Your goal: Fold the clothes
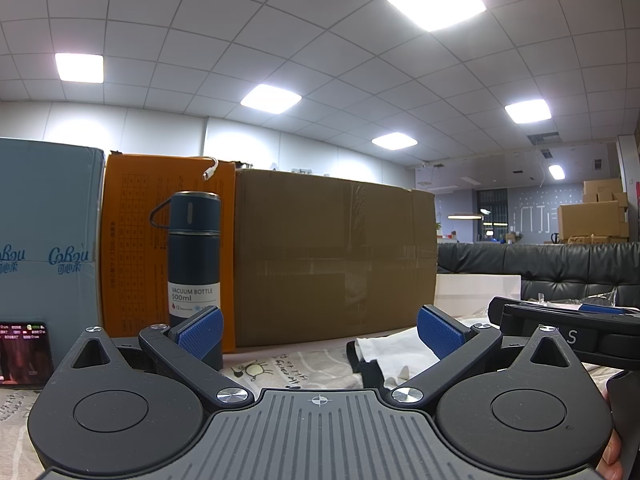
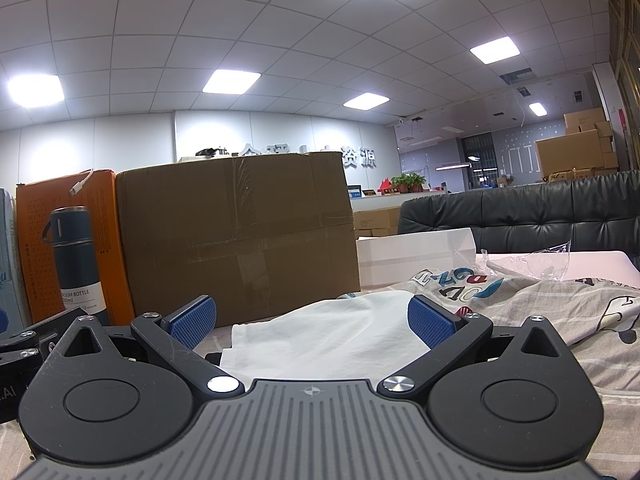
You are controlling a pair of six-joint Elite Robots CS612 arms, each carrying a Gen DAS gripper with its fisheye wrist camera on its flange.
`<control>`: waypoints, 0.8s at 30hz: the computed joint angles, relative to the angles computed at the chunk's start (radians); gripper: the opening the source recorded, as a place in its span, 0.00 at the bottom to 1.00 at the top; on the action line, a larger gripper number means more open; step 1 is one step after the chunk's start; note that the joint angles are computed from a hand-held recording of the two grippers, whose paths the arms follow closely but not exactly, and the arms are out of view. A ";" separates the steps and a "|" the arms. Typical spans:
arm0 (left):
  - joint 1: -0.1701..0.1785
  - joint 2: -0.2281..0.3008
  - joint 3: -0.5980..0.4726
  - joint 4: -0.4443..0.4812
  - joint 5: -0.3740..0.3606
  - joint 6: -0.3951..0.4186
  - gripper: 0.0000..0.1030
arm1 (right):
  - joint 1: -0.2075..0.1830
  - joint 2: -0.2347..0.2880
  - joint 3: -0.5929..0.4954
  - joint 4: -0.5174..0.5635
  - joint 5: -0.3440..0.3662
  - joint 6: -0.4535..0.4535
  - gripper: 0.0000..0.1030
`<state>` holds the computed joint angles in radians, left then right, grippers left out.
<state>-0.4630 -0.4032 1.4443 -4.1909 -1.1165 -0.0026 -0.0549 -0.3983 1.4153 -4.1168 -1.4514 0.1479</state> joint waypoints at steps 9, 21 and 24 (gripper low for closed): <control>-0.004 0.004 -0.002 -0.030 0.024 0.006 1.00 | -0.002 0.003 -0.004 -0.003 0.005 0.020 1.00; -0.026 0.022 -0.021 -0.152 0.043 0.171 1.00 | -0.020 0.005 0.005 -0.058 0.071 0.108 1.00; -0.039 0.026 -0.028 -0.190 0.070 0.245 1.00 | -0.026 0.004 0.009 -0.072 0.091 0.135 1.00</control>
